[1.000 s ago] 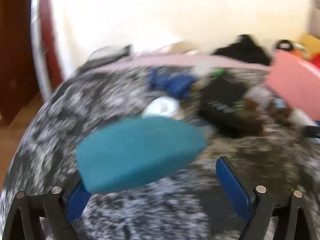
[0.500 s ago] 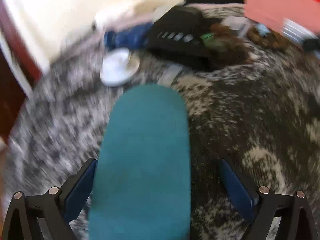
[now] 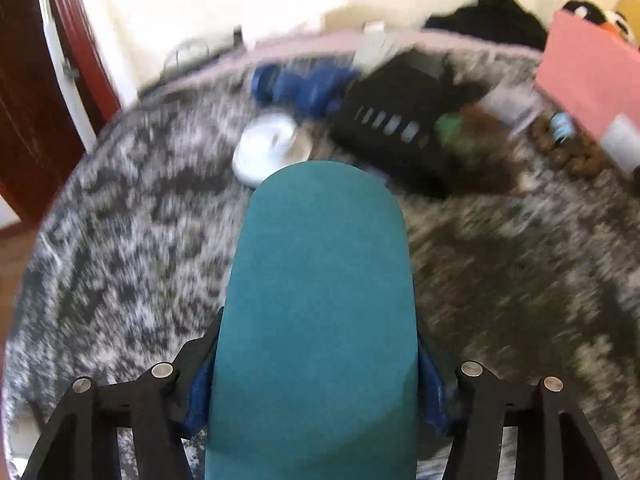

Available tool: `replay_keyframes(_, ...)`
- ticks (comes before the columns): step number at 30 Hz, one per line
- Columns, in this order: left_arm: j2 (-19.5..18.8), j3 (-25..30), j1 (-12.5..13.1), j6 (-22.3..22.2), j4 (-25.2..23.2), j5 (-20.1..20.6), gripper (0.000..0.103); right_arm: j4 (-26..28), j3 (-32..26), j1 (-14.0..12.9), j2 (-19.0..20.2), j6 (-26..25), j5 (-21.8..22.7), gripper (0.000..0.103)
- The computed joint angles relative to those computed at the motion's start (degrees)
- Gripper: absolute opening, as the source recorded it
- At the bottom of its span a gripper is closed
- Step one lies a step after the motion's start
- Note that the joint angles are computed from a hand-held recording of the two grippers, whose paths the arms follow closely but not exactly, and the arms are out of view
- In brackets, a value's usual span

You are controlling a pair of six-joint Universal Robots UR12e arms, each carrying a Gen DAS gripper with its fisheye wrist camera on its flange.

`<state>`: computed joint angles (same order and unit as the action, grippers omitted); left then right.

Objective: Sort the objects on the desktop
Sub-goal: 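Carry the tube and teal case into the pink box and open both tools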

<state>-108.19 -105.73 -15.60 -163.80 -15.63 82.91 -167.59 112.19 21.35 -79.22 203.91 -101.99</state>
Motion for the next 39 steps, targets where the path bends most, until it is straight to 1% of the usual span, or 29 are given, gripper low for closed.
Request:
replay_keyframes(6, 1.7, 0.1, -2.7, -1.9, 4.0, -0.7, 0.067, -1.2, 0.8, 0.2, -1.0, 0.6, -0.6, 0.030)
replay_keyframes(8, 1.8, 0.3, -3.6, -2.1, 5.8, -0.4, 0.067, -2.0, 1.3, 0.2, -1.7, 0.8, -1.3, 0.030)
replay_keyframes(11, 1.9, 0.6, -4.9, -3.3, 7.7, -1.2, 0.067, -3.7, 2.3, 0.4, -2.8, 1.2, -3.0, 0.030)
replay_keyframes(14, 1.9, 1.2, -6.2, -4.9, 8.8, -3.0, 0.068, -6.5, 3.7, 0.5, -4.1, 1.2, -5.5, 0.030)
replay_keyframes(18, 1.4, 2.4, -8.0, -7.2, 10.0, -4.8, 0.068, -10.6, 6.3, 0.8, -6.5, 0.7, -11.1, 0.030)
replay_keyframes(23, 0.0, 4.8, -10.7, -10.3, 11.4, -8.4, 0.068, -16.0, 10.4, 0.6, -10.3, 2.1, -18.5, 0.030)
replay_keyframes(26, -1.0, 6.7, -12.3, -11.7, 12.1, -11.5, 0.068, -17.3, 12.8, -0.2, -12.7, 4.0, -22.0, 0.030)
replay_keyframes(28, -1.8, 7.9, -13.5, -12.5, 12.9, -13.7, 0.068, -16.4, 14.4, -1.3, -14.4, 5.6, -23.4, 0.030)
replay_keyframes(31, -2.8, 9.3, -14.9, -13.3, 13.0, -16.3, 0.068, -14.4, 16.6, -3.5, -16.8, 8.8, -24.0, 0.030)
replay_keyframes(34, -4.0, 10.8, -16.2, -12.8, 10.7, -18.4, 0.068, -13.6, 18.1, -5.9, -18.4, 11.3, -24.1, 0.030)
replay_keyframes(36, -4.9, 11.7, -16.7, -12.9, 8.8, -19.6, 0.070, -12.8, 18.8, -7.3, -19.1, 12.5, -24.3, 0.035)
replay_keyframes(37, -5.3, 11.8, -16.8, -14.0, 9.4, -19.8, 0.076, -11.6, 18.8, -7.6, -19.2, 13.6, -25.2, 0.042)
replay_keyframes(38, -5.6, 11.9, -17.0, -15.1, 10.2, -19.9, 0.083, -10.2, 18.9, -7.9, -19.4, 15.4, -26.9, 0.066)
replay_keyframes(39, -5.7, 11.7, -17.1, -16.4, 11.4, -19.0, 0.099, -9.9, 19.1, -7.9, -19.3, 17.4, -28.7, 0.083)
